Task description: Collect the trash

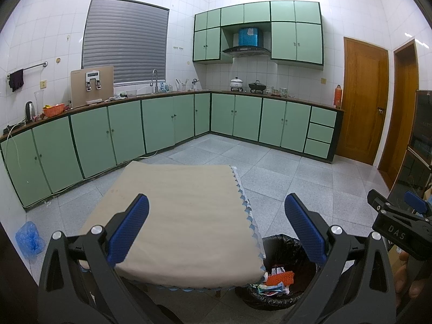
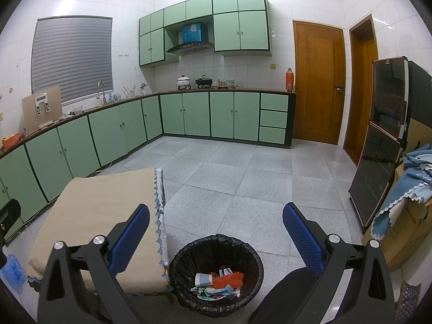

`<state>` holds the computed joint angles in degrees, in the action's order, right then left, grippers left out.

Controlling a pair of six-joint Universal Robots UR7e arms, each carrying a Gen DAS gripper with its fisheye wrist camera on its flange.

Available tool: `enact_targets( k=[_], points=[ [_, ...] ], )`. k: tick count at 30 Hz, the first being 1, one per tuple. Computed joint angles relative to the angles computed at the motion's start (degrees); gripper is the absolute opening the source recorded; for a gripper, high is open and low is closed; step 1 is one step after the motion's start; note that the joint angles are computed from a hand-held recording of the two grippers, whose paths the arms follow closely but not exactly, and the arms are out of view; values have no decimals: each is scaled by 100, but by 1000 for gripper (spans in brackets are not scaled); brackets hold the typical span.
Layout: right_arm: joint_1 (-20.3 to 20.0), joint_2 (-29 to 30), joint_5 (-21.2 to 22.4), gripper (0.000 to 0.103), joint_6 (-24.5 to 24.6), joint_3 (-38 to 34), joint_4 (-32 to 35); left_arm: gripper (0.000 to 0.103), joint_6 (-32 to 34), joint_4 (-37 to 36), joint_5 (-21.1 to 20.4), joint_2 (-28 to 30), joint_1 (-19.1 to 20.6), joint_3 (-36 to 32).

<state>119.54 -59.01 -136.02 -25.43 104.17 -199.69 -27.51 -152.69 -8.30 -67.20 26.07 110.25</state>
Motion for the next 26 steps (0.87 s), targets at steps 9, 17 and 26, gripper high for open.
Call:
enact_targets(
  k=[9,17,26],
  points=[
    [-17,-14,10,97,15,18,1,97,-156,192,-7,-26,-8,1],
    [-31,-32,4,97,38,46,32,97,-219,325,16,-10,-12,-19],
    [-43,-44,-31,97,45,19,57,97,-447,620,33,-4,-31,-45]
  ],
)
